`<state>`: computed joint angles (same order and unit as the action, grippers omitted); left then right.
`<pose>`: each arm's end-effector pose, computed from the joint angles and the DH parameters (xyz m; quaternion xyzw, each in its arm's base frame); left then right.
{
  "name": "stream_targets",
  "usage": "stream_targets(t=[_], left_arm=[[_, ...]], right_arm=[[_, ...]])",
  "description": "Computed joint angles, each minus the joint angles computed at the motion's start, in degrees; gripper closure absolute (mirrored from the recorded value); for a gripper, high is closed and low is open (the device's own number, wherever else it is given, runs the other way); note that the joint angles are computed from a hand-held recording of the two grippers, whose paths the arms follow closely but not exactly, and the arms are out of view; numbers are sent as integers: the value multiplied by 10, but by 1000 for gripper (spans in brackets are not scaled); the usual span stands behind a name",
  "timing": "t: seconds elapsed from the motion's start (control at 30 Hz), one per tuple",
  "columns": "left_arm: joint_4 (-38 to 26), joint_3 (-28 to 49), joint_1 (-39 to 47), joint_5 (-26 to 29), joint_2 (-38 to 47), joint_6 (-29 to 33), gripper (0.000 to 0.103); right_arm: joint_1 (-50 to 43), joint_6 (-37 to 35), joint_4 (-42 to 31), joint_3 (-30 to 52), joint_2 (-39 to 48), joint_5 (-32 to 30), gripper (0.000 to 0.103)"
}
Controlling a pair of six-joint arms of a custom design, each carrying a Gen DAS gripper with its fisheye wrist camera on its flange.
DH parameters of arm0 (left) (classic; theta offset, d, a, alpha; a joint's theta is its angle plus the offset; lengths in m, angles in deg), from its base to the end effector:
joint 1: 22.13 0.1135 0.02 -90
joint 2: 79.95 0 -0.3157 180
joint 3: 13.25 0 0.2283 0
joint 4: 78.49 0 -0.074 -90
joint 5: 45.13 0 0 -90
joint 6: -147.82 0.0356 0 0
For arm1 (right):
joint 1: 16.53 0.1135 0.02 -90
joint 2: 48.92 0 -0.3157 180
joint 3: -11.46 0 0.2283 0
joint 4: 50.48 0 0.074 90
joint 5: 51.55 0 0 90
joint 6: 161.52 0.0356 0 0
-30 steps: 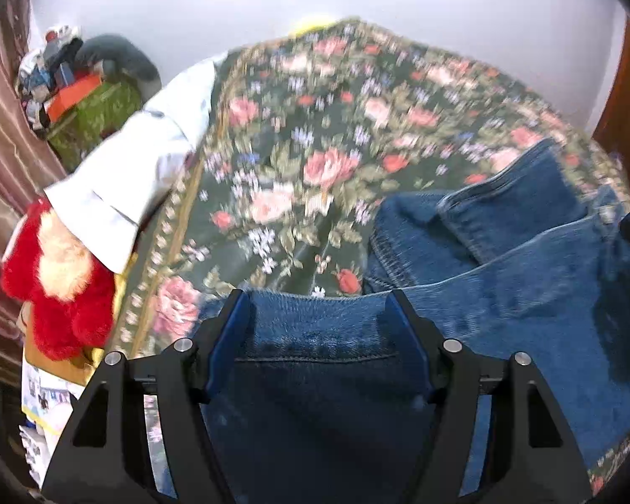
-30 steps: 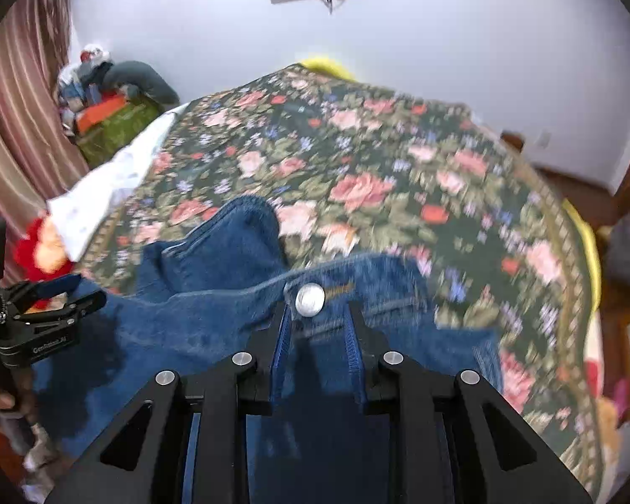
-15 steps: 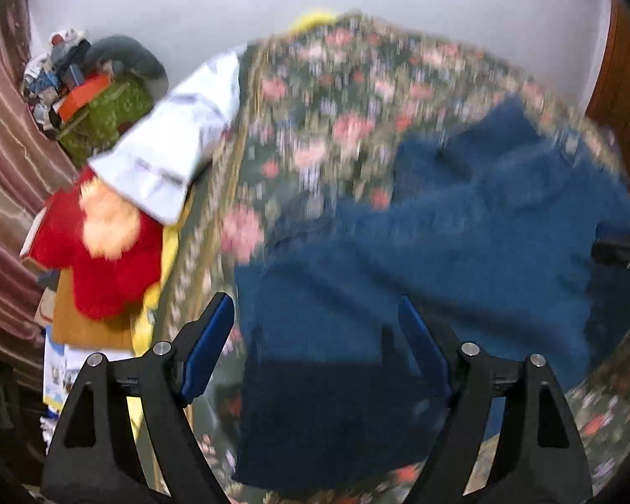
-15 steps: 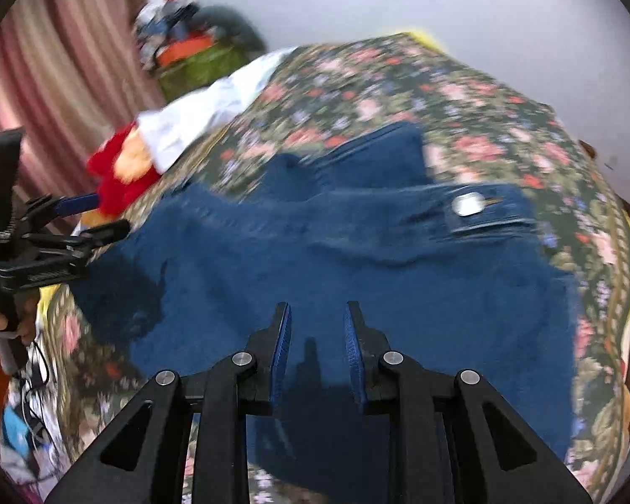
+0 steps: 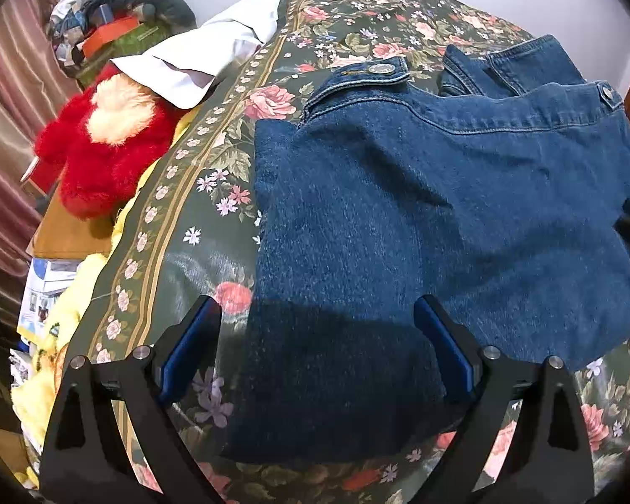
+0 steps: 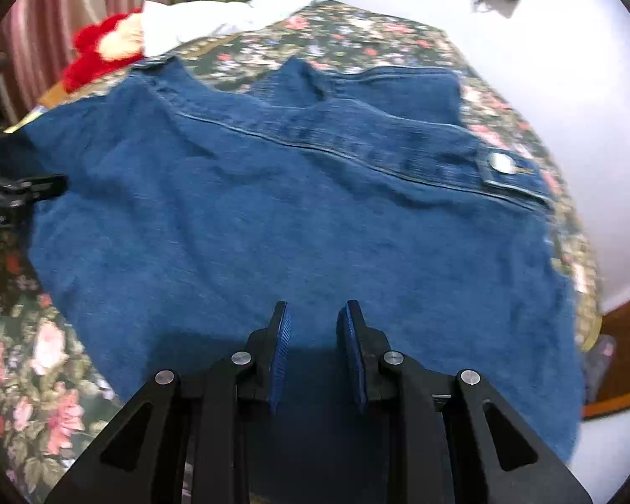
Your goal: Fold large clothes
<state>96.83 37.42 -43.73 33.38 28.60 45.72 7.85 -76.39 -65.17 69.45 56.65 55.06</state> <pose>0.2741 -0.1009 0.1228 0.0564 0.9652 0.0247 0.2540 0.2857 0.1183 0.1534 -0.2091 0.9383 -0.0980 0.2575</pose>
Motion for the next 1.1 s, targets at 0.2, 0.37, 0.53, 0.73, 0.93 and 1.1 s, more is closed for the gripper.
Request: stream_targets(t=[0.2, 0.37, 0.53, 0.73, 0.93, 1.1], left_arm=[[7, -15, 14, 21, -12, 10, 8], [6, -27, 15, 25, -24, 0, 8], [-16, -38, 17, 32, -50, -32, 8], [-48, -70, 21, 10, -119, -38, 7], [-109, -86, 61, 7, -191, -53, 7], [-125, -91, 66, 51, -252, -99, 7]], right_arm=[[-106, -21, 32, -50, -59, -25, 6], [-192, -41, 9, -69, -109, -120, 6], [-238, -51, 2, -90, -139, -136, 4], [-333, -32, -60, -87, -163, -207, 4], [-315, -9, -111, -77, -218, -187, 4], [-198, 14, -119, -73, -279, -149, 4]])
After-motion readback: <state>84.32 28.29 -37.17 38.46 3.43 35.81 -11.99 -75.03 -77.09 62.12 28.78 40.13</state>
